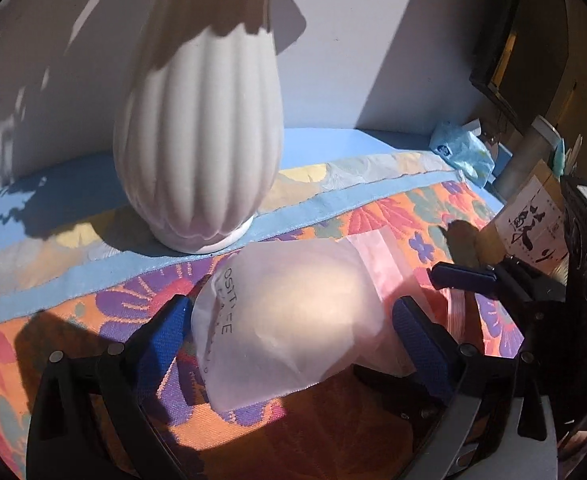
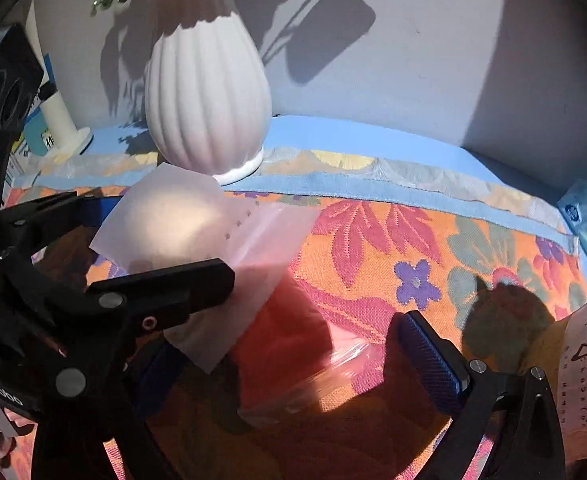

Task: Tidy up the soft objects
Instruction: 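Grasp the white translucent bag with the left tool while the right tool grasps the pink wrapped sponge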

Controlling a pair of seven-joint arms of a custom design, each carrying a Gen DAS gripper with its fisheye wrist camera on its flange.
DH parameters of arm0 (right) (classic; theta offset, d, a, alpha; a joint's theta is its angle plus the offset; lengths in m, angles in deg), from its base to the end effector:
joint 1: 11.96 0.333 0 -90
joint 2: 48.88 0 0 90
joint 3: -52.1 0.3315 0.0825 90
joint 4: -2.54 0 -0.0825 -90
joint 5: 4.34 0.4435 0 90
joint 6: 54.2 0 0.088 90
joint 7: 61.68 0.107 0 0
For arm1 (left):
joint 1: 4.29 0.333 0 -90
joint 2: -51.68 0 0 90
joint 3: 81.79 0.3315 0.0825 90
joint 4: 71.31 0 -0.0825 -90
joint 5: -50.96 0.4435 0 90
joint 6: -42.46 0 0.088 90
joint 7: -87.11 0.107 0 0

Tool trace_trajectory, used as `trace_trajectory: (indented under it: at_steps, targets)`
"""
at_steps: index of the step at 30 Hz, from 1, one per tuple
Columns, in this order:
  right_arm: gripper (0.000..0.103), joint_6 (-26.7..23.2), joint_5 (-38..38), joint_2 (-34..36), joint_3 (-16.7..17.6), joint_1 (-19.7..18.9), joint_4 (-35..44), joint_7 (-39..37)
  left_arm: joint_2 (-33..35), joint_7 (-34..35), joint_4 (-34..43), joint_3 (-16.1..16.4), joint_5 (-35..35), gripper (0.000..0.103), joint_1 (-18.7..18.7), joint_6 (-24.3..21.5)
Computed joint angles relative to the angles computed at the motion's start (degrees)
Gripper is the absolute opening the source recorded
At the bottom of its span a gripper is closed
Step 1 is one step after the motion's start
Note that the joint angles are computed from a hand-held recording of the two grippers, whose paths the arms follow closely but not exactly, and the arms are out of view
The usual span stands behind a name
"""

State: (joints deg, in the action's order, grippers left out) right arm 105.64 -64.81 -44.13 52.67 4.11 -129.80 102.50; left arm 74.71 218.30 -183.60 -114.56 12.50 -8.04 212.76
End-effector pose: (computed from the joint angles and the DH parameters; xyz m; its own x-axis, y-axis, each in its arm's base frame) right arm 0.5420 0.2035 0.3075 -0.0987 -0.9900 0.1005 -0.8094 0.0211 -0.5868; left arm 0.6020 -0.3592 0.3325 -0.6332 -0.7313 0.2535 -0.6722 0.3572 -0.6485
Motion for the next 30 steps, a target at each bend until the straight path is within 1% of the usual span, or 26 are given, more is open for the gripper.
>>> trace_trajectory:
  at_steps: [2,3,4,5,6,7,8,11,12,15,18,21,24,27,30]
  targets:
    - [0.1,0.69,-0.56,-0.05,-0.14,-0.08,-0.18,0.76,0.2,1.91,-0.2,-2.0,-2.01,0.086,1.82,0.74]
    - [0.092,0.82,-1.17,0.02,-0.23,-0.09,-0.14,1.37,0.34,3.02,-0.14,-2.98,-2.95,0.065,2.71,0.73]
    - [0.083,0.86,-2.79,-0.21,-0.35,0.04,-0.23,2.86,0.52,4.18,-0.02,-3.84,-3.82,0.059,3.51,0.33]
    - [0.062,0.89,-5.57,-0.61,-0.46,0.21,-0.38,5.35,0.53,4.68,0.05,-3.93,-4.21,0.057,3.55,0.13]
    - [0.048,0.34,-6.82,-0.75,-0.29,0.26,-0.3,6.5,0.48,5.33,-0.02,-4.14,-4.88,0.053,3.68,0.37]
    - [0.044,0.28,-6.92,-0.8,-0.1,0.13,-0.28,6.51,0.37,6.38,-0.18,-4.78,-6.01,0.053,4.29,0.7]
    - [0.04,1.56,-7.11,-0.83,-0.11,-0.2,-0.38,6.59,0.35,7.29,-0.27,-5.39,-7.3,0.053,4.81,1.23]
    - [0.039,2.22,-7.67,-1.07,-0.07,-0.62,-0.54,8.01,0.63,10.7,-0.21,-7.83,-12.03,0.052,7.24,1.76]
    - [0.038,2.09,-8.16,-1.14,0.0,-0.65,-0.53,8.71,0.64,11.73,-0.15,-8.21,-13.32,0.052,7.6,1.8]
    - [0.038,2.39,-9.19,-1.56,0.01,-1.03,-0.74,11.21,0.3,13.82,-0.02,-7.77,-15.61,0.052,7.15,1.48]
    - [0.038,5.04,-11.88,-2.13,-0.42,-2.01,-1.44,15.75,-0.12,16.26,0.18,-7.07,-18.5,0.052,6.62,0.96]
    - [0.038,6.38,-15.3,-2.87,-0.43,-2.82,-1.98,20.59,-0.68,17.11,0.31,-5.01,-20.37,0.052,4.81,0.4]
    - [0.038,6.03,-19.06,-3.68,-0.08,-3.4,-2.35,25.42,-1.19,17.58,0.38,-2.9,-21.23,0.052,2.7,0.32]
    - [0.038,4.95,-24.54,-4.9,0.59,-3.78,-2.76,31.08,-1.75,19.44,0.12,-2.05,-22.88,0.052,1.51,1.44]
    - [0.038,2.94,-29.46,-6.29,1.48,-3.82,-3.38,36.35,-2.17,24.0,-0.28,-3.38,-26.86,0.052,1.73,4.24]
